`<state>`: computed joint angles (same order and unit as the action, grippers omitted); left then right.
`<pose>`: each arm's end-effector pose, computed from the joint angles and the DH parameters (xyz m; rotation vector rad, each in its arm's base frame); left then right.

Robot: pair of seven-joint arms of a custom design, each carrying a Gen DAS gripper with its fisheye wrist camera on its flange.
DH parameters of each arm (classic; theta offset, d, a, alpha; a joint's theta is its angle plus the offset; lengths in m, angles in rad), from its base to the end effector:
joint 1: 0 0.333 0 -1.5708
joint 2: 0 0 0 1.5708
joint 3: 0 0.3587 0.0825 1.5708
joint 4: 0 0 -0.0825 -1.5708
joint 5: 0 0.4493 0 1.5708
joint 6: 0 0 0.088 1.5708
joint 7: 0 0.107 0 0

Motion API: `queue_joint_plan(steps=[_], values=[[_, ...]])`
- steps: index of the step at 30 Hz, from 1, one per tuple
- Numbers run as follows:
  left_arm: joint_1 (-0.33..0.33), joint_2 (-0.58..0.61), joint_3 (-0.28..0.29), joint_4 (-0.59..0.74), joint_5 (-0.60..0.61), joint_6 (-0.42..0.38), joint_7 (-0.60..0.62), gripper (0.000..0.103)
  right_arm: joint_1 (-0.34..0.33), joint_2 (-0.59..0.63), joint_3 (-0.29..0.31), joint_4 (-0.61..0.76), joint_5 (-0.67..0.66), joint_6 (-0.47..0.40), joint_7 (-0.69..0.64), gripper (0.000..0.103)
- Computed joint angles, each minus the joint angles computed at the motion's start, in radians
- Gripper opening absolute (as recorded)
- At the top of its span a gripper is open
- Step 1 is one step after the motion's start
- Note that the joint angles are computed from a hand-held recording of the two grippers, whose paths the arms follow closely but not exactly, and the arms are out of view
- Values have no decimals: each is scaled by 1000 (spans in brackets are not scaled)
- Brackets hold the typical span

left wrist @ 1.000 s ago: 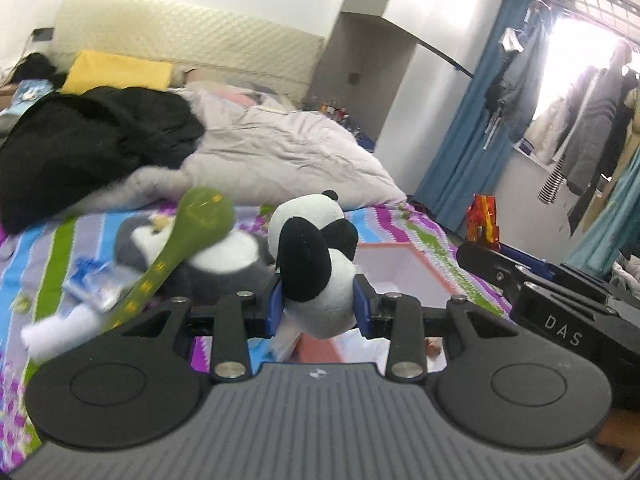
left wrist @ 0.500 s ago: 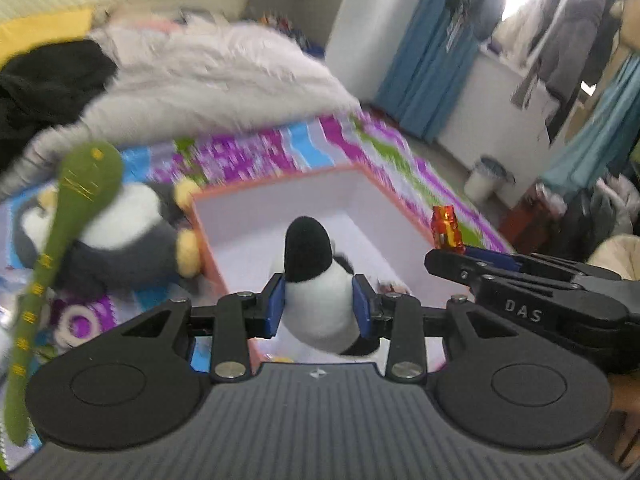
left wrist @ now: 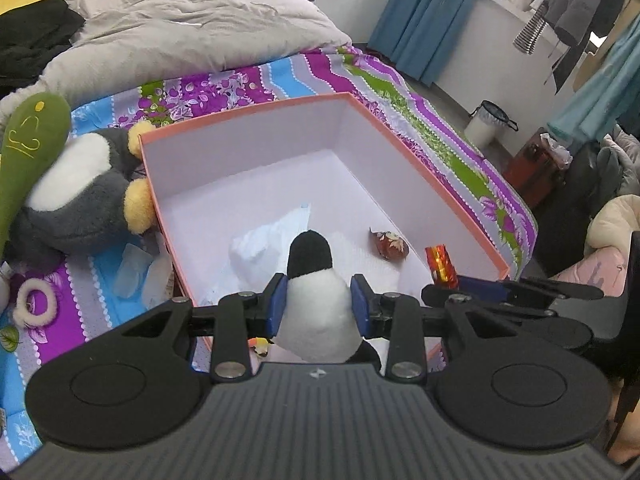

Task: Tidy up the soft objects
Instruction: 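Open both grippers to drop the wrapper and panda into the pink box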

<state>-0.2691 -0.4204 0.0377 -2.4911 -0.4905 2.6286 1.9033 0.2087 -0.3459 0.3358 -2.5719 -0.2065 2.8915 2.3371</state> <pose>0.4825 -0.1009 0.5042 -1.7968 2.1989 -0.9347 0.4192 0.2723 0.4482 -1.7611 1.7954 -0.4016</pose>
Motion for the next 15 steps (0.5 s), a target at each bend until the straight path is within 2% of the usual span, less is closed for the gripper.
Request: queue_joint_plan(steps=[4,8,12,15], values=[[2,-4,-1,3,11,-2,5,45,-13,-11,11,0,-22,-10,13,44],[-3,-45,8,-21,6,30,25,46,-40,-39,37,-12,-44,18,49,45],[-3,-122,6,-75,58,93,23,46,-91,-91,97,-38,-65,79,113,45],[-32,-191,42,-117,77,122,24,46,-156,-152,180,-58,-82,118,158,45]])
